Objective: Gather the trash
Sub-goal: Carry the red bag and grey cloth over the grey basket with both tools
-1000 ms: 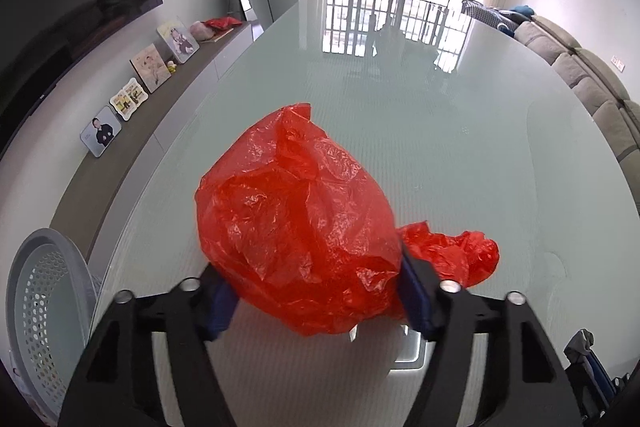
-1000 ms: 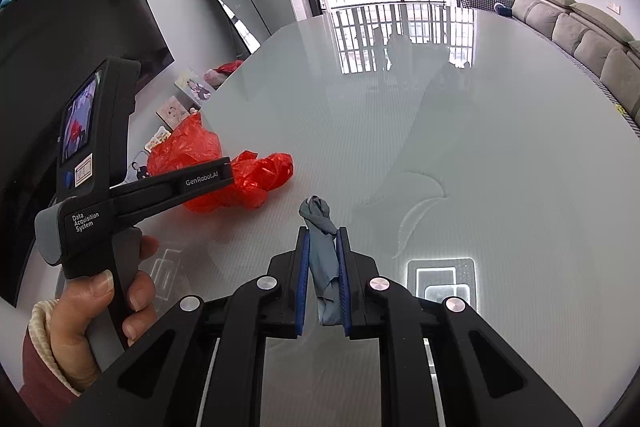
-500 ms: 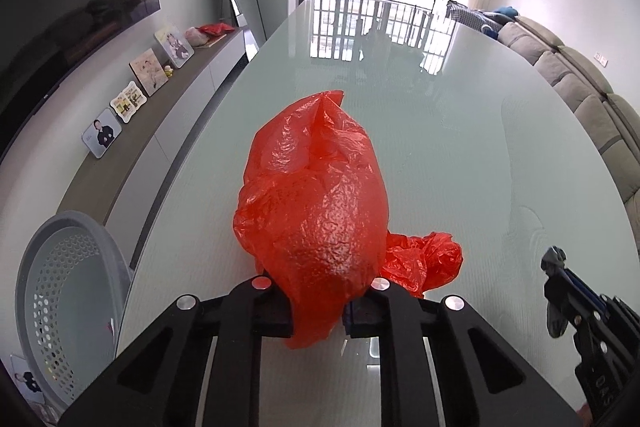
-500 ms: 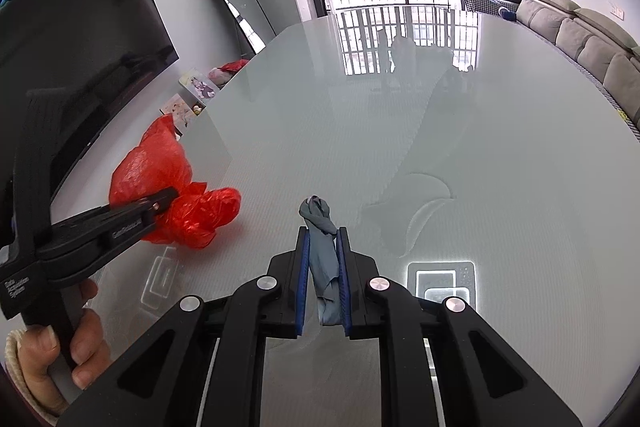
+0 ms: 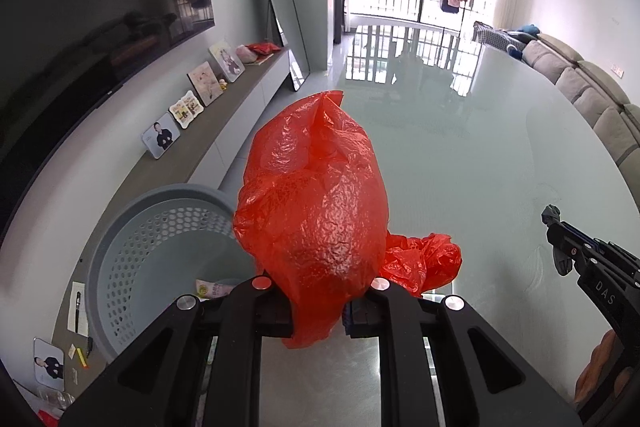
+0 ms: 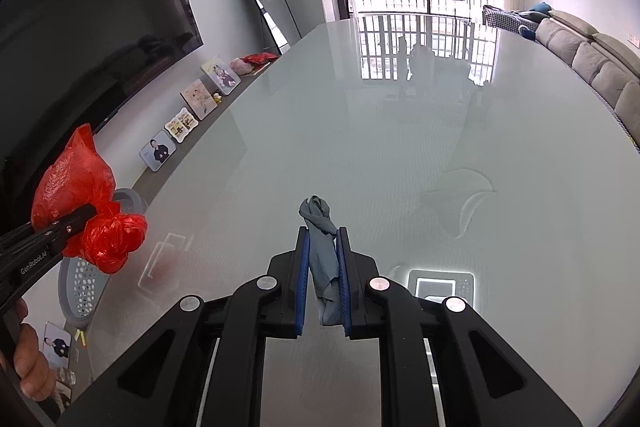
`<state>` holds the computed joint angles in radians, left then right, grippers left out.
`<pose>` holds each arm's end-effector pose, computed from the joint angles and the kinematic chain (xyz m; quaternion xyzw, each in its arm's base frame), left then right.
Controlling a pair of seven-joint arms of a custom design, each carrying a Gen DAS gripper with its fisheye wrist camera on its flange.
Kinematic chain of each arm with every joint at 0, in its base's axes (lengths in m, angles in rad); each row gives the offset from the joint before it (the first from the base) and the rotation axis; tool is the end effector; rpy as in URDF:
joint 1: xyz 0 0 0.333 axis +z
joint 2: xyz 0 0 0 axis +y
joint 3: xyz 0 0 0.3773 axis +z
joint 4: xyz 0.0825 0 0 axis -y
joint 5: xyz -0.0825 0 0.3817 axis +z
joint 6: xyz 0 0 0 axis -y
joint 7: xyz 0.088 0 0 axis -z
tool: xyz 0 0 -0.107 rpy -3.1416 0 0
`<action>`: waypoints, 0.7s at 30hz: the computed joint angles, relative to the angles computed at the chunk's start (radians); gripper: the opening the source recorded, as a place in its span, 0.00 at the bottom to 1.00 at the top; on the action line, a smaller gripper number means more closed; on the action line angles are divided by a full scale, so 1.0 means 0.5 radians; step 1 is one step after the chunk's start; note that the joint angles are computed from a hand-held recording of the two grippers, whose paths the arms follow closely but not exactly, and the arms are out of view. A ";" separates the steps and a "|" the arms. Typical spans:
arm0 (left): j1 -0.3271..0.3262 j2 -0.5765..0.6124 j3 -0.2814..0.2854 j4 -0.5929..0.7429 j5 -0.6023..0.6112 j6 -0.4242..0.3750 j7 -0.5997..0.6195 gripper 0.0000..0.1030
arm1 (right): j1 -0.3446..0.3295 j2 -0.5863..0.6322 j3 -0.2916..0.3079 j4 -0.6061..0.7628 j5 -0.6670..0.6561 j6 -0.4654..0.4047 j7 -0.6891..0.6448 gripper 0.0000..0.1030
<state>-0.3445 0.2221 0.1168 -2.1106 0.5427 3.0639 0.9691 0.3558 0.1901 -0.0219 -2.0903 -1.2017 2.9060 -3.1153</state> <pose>0.5990 -0.1858 0.4497 -0.6021 0.7103 -0.2732 0.2416 0.5522 0.2521 0.4370 -0.5975 0.7008 -0.2462 0.3019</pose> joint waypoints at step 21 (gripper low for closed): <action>0.347 -0.157 0.201 -0.353 0.184 0.224 -0.041 0.15 | 0.371 0.600 0.136 0.811 0.678 -0.098 -0.786 0.13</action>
<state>-0.1710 0.1435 0.2175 -2.2872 0.6347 3.1759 0.9485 0.5412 0.4900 0.0460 -1.6846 -0.8625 2.8569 -3.5083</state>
